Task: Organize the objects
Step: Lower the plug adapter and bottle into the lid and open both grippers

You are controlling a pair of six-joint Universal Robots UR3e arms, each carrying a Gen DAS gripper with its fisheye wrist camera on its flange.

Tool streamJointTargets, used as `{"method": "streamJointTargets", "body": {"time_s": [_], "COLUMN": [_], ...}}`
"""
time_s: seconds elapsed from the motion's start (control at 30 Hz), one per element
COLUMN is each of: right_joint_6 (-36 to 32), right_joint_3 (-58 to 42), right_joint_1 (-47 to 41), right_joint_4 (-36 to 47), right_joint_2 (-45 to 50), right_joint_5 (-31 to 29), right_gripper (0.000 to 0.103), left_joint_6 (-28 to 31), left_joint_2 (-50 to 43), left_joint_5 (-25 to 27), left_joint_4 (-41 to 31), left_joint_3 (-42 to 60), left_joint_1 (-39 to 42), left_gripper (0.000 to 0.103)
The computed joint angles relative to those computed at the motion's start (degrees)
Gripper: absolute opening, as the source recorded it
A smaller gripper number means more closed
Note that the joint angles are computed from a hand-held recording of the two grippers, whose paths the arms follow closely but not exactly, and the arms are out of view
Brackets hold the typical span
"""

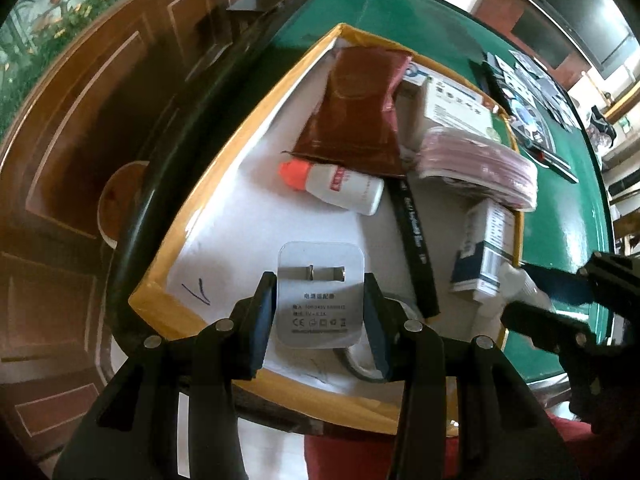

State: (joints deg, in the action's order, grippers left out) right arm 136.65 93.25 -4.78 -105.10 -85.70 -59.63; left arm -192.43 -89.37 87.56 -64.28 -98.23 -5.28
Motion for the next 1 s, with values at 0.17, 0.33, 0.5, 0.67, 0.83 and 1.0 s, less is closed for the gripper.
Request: {"method": "streamJointTargets", "body": {"time_s": [0.17,0.33,0.5,0.67,0.83,1.0], "right_joint_6": [0.50,1.78,4.23,7.93,10.01,12.08], "right_joint_3": [-0.16,-0.80,-2.89,-5.30,-8.84,-10.04], "right_joint_1": [1.88,3.46,5.16,6.46,7.31,8.75], "right_joint_4": [-0.23,-1.19,-2.90,-6.01,-6.84,-10.26], "right_joint_2": [0.71,2.16,4.89,8.30,11.96,14.04], "right_joint_5": [-0.93,-2.11,-2.85,-4.38,-5.49,-8.36], "right_gripper": [0.024,0.024,0.024,0.024,0.024,0.024], "left_joint_6": [1.11,2.24,3.65,5.26,6.57,7.89], "left_joint_2": [-0.07,-0.64,-0.93,-1.56,-3.36,-5.07], "left_joint_5": [-0.91,-1.72,-2.75,-3.58,-3.61,-3.75], "left_joint_4": [0.73,1.47,1.88,1.73,1.72,1.58], "left_joint_3": [-1.33,-2.04,-2.70,-2.10,-0.46,1.26], "left_joint_1": [1.80,2.83,4.02,4.82,4.84,5.13], "left_gripper": [0.041,0.041,0.041,0.041,0.041,0.041]}}
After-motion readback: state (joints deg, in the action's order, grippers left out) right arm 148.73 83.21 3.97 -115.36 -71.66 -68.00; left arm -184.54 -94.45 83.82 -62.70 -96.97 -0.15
